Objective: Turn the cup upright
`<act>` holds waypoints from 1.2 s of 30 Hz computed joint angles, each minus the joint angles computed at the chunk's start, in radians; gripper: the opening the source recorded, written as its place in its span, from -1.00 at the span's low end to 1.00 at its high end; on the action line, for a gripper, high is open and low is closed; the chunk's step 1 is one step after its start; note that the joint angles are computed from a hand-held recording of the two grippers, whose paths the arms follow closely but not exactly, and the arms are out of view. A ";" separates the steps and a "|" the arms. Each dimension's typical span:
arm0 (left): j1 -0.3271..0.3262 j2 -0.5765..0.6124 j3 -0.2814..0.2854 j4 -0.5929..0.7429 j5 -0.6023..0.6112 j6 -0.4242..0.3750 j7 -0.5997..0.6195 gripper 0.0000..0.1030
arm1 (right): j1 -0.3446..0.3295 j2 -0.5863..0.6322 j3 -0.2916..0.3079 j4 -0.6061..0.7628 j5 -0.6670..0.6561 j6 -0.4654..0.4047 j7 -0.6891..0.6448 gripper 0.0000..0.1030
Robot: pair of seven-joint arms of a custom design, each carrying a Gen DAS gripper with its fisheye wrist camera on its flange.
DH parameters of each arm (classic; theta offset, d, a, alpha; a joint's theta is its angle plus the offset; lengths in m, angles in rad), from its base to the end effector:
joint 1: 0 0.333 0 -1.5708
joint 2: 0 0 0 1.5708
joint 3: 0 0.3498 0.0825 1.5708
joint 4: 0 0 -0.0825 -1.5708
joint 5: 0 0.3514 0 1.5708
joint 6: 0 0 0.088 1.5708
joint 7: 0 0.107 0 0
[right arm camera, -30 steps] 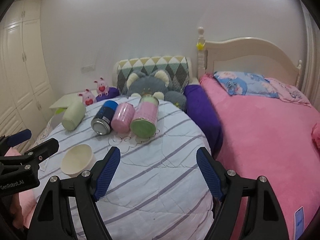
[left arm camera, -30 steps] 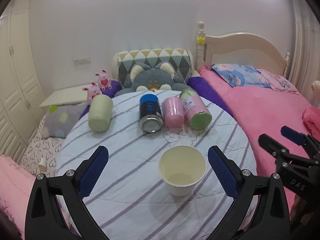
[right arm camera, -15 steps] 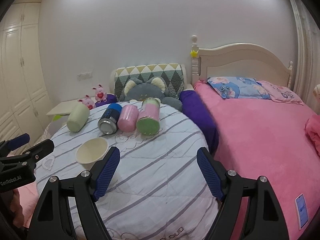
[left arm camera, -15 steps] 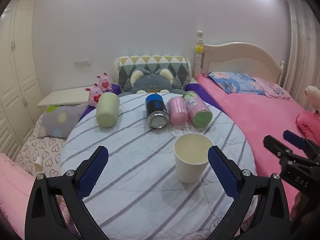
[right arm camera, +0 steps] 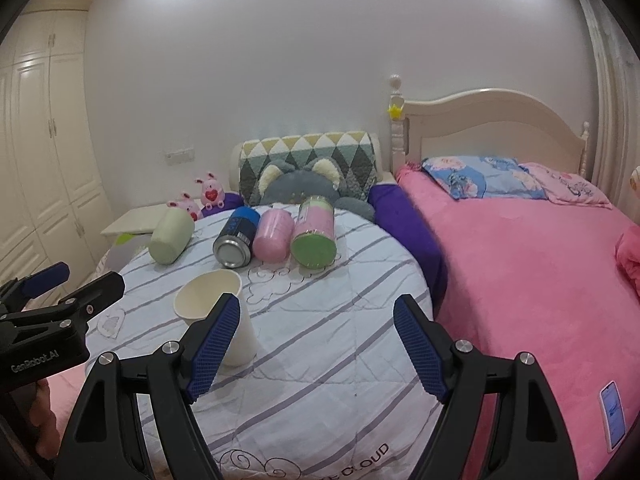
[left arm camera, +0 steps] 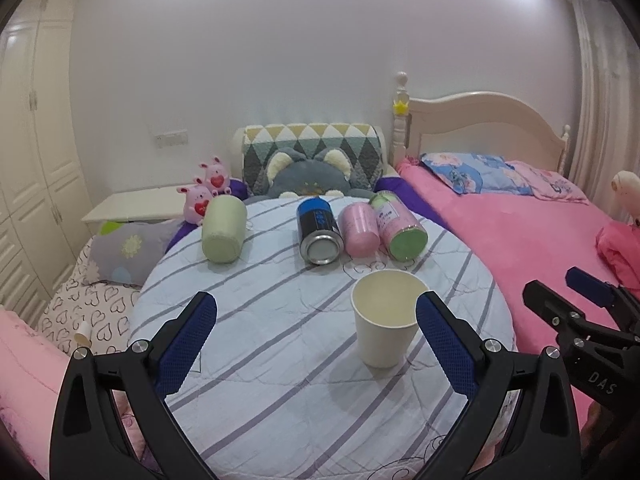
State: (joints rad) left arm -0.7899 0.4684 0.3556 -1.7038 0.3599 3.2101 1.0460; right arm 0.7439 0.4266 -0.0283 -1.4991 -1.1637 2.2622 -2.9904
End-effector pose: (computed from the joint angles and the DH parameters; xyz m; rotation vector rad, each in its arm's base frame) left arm 0.5938 -0.3701 0.5039 -1.2683 1.9357 -1.1353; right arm 0.5431 0.4453 0.5159 -1.2932 1.8616 -0.9894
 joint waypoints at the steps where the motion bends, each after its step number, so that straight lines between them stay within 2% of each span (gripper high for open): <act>1: -0.012 0.000 0.015 -0.004 0.001 0.011 -0.006 0.97 | 0.005 -0.005 -0.003 -0.006 -0.012 -0.003 0.011 0.57; 4: -0.044 0.005 0.058 -0.015 -0.024 0.050 -0.003 0.97 | 0.014 -0.015 -0.006 -0.015 -0.050 -0.018 0.044 0.57; 7: -0.119 0.028 0.149 -0.024 -0.072 0.102 0.005 0.97 | 0.019 -0.021 -0.004 -0.024 -0.096 -0.030 0.082 0.57; 8: -0.148 0.040 0.187 -0.030 -0.092 0.132 0.009 0.97 | 0.019 -0.021 -0.002 -0.025 -0.106 -0.033 0.093 0.57; 11: -0.182 0.070 0.232 -0.049 -0.147 0.234 0.041 0.98 | 0.021 -0.023 0.003 -0.034 -0.143 -0.038 0.135 0.57; 14: -0.237 0.103 0.294 -0.059 -0.235 0.284 0.076 1.00 | 0.025 -0.017 0.010 -0.031 -0.163 -0.050 0.155 0.57; 18: -0.221 0.116 0.272 -0.059 -0.297 0.322 0.108 1.00 | 0.033 -0.002 0.012 -0.020 -0.186 -0.063 0.171 0.57; 25: -0.245 0.155 0.289 -0.064 -0.432 0.386 0.203 1.00 | 0.063 0.011 0.005 -0.028 -0.257 -0.132 0.230 0.57; 31: -0.219 0.157 0.240 -0.067 -0.505 0.417 0.263 1.00 | 0.069 0.024 0.008 -0.038 -0.307 -0.157 0.272 0.57; 36: -0.273 0.171 0.276 -0.080 -0.624 0.447 0.367 1.00 | 0.076 0.030 0.012 -0.041 -0.331 -0.181 0.272 0.57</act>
State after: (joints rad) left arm -1.0628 0.6396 0.6311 -1.7837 -0.2640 3.6568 1.4128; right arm 0.8198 0.4568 -0.0163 -1.5405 -1.4946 2.0813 -2.7182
